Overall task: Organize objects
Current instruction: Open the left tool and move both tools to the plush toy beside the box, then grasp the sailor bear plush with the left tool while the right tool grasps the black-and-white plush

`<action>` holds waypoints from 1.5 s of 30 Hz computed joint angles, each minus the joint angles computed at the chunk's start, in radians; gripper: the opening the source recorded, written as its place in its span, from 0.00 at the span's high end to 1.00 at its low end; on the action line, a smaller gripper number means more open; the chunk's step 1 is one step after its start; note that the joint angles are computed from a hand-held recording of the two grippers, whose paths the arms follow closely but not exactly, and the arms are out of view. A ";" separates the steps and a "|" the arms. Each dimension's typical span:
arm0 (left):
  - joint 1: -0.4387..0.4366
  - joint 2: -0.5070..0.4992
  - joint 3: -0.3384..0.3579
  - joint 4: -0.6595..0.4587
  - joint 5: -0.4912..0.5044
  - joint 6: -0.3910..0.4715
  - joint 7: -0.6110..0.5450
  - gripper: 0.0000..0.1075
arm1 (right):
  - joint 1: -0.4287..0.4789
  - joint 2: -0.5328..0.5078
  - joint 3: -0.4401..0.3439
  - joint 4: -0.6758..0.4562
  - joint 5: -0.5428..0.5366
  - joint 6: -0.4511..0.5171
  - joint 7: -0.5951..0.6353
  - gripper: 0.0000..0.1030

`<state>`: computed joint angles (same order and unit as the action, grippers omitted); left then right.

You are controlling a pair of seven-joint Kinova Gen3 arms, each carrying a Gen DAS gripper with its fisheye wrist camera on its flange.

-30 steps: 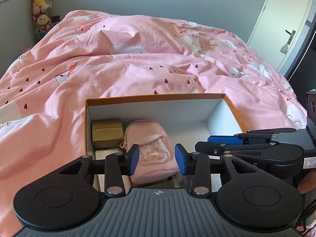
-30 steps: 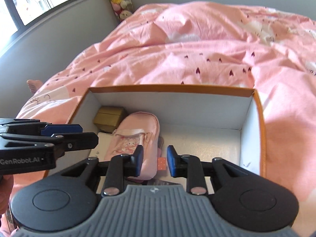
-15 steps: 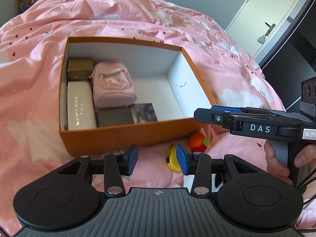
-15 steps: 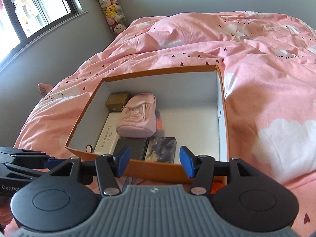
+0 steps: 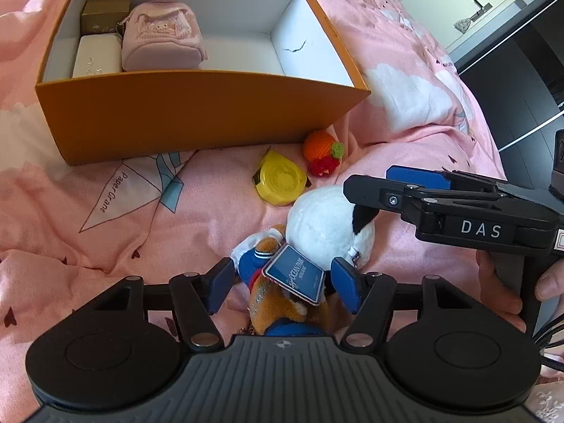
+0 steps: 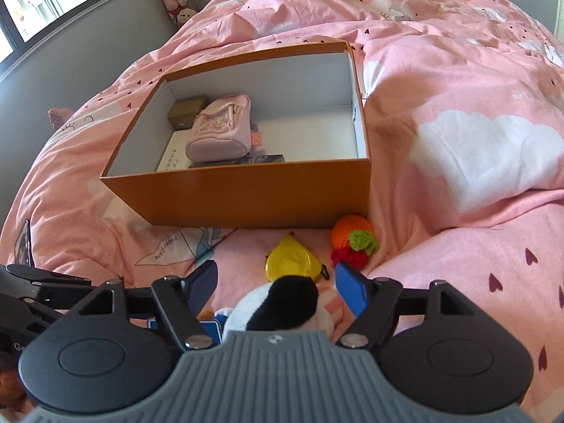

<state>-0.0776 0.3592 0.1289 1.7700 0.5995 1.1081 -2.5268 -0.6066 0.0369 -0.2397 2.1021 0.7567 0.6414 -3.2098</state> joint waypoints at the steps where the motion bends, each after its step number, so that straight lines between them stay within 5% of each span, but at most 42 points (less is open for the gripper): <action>1: 0.002 0.004 0.000 -0.001 -0.006 0.006 0.002 0.29 | -0.004 0.001 -0.005 -0.004 -0.014 0.020 0.011 0.27; 11: 0.043 0.067 0.007 -0.015 -0.071 0.043 0.067 0.26 | 0.000 0.022 0.006 0.003 -0.174 0.014 0.140 0.21; 17: 0.056 0.081 0.010 -0.003 -0.095 0.013 0.111 0.37 | 0.012 0.056 0.029 -0.010 -0.263 -0.024 0.258 0.19; 22: 0.035 0.066 0.018 0.021 -0.074 -0.002 0.082 0.45 | 0.026 0.044 0.044 0.016 -0.311 -0.100 0.310 0.36; 24: 0.025 0.054 0.017 0.032 -0.062 -0.009 0.069 0.46 | 0.021 0.041 0.045 0.018 -0.306 -0.108 0.308 0.44; 40: -0.089 -0.035 -0.030 0.068 0.101 -0.112 -0.089 0.47 | 0.007 0.042 0.051 -0.034 -0.157 -0.100 0.259 0.50; 45: -0.078 -0.050 -0.016 0.129 0.155 -0.262 -0.148 0.47 | 0.011 0.067 0.065 -0.056 -0.131 -0.138 0.281 0.51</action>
